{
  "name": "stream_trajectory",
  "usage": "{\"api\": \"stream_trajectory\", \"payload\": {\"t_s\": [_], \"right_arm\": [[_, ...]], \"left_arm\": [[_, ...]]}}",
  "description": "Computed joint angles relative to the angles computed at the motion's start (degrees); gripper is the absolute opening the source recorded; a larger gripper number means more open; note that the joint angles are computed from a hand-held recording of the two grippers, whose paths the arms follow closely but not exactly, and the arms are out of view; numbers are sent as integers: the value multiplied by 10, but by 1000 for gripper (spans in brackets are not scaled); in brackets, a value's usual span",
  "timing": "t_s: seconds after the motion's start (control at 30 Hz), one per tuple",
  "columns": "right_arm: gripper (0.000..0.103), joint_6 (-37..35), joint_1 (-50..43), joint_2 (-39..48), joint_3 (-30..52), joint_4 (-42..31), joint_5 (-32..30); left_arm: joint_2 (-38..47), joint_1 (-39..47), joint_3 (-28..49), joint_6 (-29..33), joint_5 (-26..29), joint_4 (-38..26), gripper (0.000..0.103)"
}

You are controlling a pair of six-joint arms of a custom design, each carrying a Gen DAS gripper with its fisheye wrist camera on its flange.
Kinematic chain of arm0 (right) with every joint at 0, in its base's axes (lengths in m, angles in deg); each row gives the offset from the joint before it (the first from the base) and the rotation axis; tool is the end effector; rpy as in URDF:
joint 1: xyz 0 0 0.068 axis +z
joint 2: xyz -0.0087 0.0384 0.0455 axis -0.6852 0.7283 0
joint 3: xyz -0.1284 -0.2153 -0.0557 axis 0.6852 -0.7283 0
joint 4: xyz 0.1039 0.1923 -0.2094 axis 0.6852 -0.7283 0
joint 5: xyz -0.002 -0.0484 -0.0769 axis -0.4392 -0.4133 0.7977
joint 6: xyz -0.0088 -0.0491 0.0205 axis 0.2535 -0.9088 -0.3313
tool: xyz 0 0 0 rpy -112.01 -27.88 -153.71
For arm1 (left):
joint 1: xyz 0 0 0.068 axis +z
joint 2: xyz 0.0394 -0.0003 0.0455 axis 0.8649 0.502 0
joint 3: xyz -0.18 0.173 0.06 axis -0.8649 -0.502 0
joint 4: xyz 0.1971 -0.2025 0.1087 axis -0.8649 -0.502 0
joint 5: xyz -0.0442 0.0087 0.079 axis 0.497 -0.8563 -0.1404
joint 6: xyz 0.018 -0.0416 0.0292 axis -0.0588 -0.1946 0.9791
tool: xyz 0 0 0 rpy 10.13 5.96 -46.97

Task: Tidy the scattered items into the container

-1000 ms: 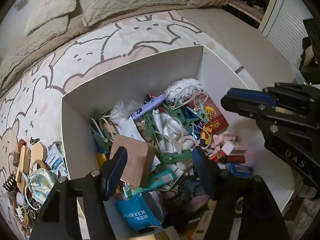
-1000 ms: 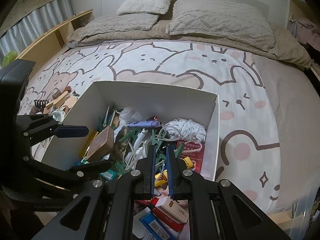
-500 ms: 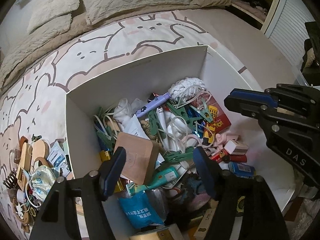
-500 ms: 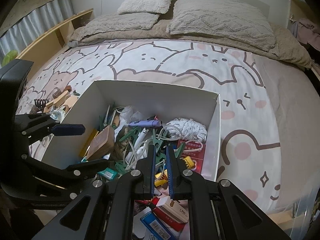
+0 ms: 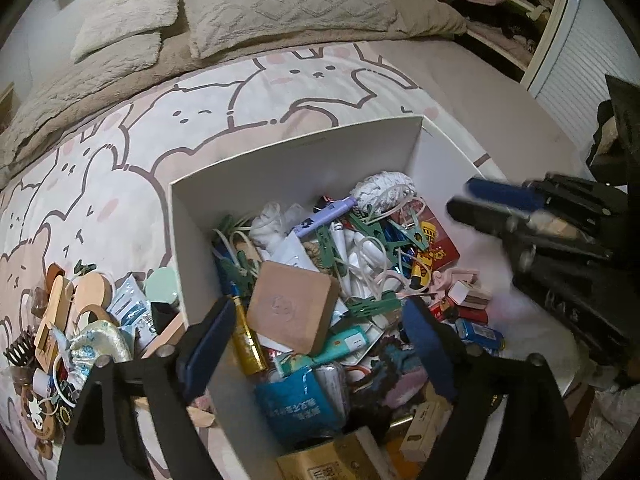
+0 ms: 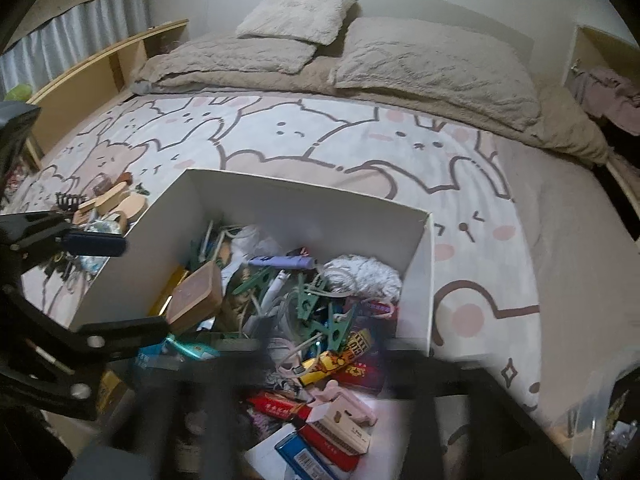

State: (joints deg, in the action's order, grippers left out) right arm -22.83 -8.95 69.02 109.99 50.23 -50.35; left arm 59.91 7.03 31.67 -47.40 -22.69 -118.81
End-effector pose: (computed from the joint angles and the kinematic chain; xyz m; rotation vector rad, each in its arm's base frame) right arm 0.2032 0.1340 0.2106 -0.5757 2.4046 0.1611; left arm 0.1823 -0.2260 0.2188 0.3531 2.6329 -0.1659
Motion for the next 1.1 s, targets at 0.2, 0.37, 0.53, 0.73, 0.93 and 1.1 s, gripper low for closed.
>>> {"api": "stream_trajectory", "payload": {"t_s": [0.2, 0.37, 0.53, 0.73, 0.93, 1.1], "right_arm": [[103, 7, 19, -15, -11, 25, 22], [103, 15, 48, -20, -17, 33, 49], [103, 20, 63, -31, -20, 34, 64], [103, 19, 90, -31, -19, 33, 102], [103, 43, 119, -28, -5, 28, 132], [103, 72, 153, -30, 10, 25, 153]], "left_arm": [[-60, 14, -32, 1, -7, -12, 99], [-118, 28, -64, 3, -18, -22, 103], [-176, 57, -94, 4, -10, -38, 103], [-233, 75, -118, 9, -20, -63, 103], [-288, 91, -134, 18, -25, -88, 103], [-334, 88, -134, 17, -43, -112, 103]]}}
